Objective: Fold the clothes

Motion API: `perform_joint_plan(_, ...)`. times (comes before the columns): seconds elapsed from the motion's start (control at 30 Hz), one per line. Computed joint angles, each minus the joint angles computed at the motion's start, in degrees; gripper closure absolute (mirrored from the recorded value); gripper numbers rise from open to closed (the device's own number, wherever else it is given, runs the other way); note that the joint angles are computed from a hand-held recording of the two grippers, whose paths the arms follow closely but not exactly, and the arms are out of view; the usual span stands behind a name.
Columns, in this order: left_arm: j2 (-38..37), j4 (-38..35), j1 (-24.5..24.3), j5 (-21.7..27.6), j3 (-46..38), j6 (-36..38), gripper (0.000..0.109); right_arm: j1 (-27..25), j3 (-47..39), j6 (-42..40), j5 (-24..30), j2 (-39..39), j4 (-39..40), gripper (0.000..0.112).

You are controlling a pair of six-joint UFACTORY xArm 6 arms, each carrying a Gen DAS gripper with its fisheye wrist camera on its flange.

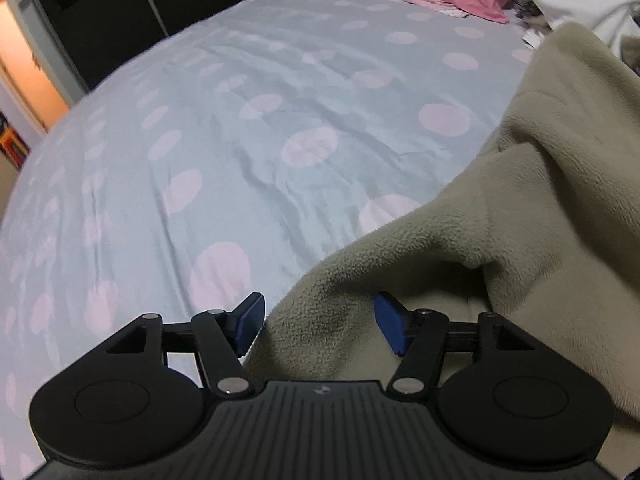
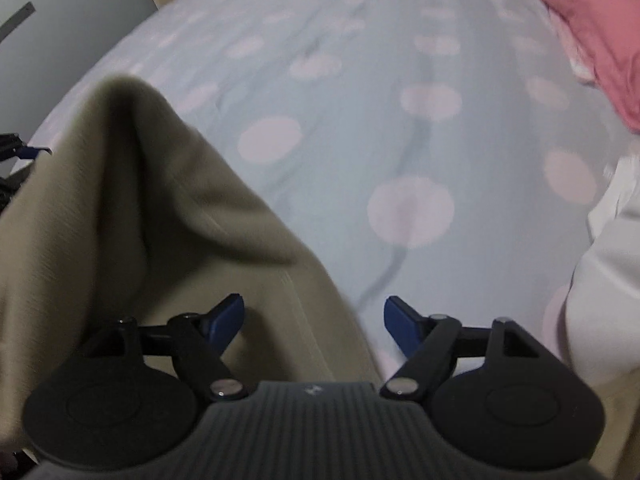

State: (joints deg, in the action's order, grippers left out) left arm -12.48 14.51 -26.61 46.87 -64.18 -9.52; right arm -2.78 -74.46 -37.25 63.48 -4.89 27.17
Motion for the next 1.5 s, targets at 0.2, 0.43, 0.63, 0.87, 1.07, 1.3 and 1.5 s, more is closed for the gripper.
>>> perform_joint_plan(0.2, -0.29, -4.97, 1.18, -0.85, -0.08, -1.67, 0.09, -1.03, 0.25, 2.55, 2.91, 1.24, 2.39, 0.092)
perform_joint_plan(0.43, -5.02, 3.67, -1.0, -1.42, 0.5, -16.57, 0.097, 3.39, 7.73, 3.7, -14.0, -7.47, 0.37, 0.105)
perform_joint_plan(0.63, -14.26, 14.93, -3.46, -2.08, 0.09, -30.11, 0.098, 8.36, 13.7, 4.59, -30.7, -20.08, -1.81, 0.105)
perform_joint_plan(0.87, -22.33, 33.63, -11.98, 2.29, -9.05, -39.8, 0.098, 10.32, 9.16, 2.69, -41.54, -30.07, -3.94, 0.106)
perform_joint_plan(1.07, -19.6, 54.9, -29.46, 12.54, -23.63, -44.02, 0.099, 13.5, -2.41, 4.67, -47.66, -31.69, -8.61, 0.106)
perform_joint_plan(1.3, -14.04, 72.59, -48.55, 20.77, -34.87, -42.82, 0.099, 16.19, -9.17, 6.41, -54.21, -33.72, -12.76, 0.106)
perform_joint_plan(1.5, -11.59, 77.66, -53.35, 19.92, -39.44, -42.74, 0.099, 15.79, -12.98, 4.23, -55.35, -34.27, -8.99, 0.106)
